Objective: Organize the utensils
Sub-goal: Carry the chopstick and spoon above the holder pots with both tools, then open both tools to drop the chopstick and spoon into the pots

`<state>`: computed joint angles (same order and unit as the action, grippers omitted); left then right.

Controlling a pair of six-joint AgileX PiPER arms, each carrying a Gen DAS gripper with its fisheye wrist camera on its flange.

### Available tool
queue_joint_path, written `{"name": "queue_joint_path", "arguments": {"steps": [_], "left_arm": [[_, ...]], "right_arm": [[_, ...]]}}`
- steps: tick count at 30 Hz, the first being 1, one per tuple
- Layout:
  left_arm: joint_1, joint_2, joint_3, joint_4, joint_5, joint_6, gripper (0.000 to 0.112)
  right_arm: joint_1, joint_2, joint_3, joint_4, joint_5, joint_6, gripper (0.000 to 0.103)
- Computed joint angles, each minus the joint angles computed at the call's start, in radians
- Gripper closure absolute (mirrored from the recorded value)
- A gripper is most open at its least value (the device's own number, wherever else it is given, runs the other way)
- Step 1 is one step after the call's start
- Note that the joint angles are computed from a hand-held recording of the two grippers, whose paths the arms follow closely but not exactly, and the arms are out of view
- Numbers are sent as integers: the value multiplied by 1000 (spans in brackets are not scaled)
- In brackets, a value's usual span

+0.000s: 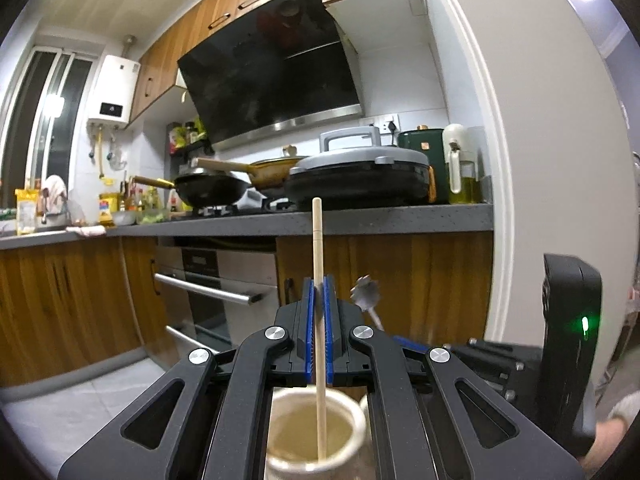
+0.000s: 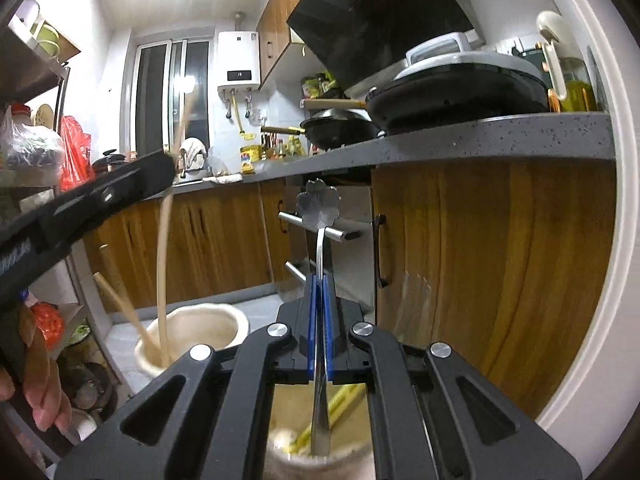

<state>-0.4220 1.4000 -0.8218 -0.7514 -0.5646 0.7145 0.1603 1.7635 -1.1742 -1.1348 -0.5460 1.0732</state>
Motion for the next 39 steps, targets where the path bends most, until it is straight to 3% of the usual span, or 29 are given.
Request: {"name": "queue_joint_path", "arguments": {"steps": [5,7,12,17,23,37,39], "left_arm": [[-24,-37,35,-106,47,76,107],[-53,-48,50,-195,38,159,107],[-55,-61,88,-252,77,157,107],[-70,-47,103,-340,67,229,107],[-41,-33,98,-387,114,248,107],[-64,-27,107,-410,81,277,106],[-62,-32,111,-415,81,281,98]], "right_arm": [[-22,-82,88,-50,52,40,101],[-37,-109,136,-24,50,20,102],[-40,-116,190,53,28,-59,102],[-44,-98,188,17,20,-34,102],[-63,-94,181,-30,0,19,102],[-68,-89,175,-43,-6,34,101],[-66,-88,174,-44,-3,35,100]]}}
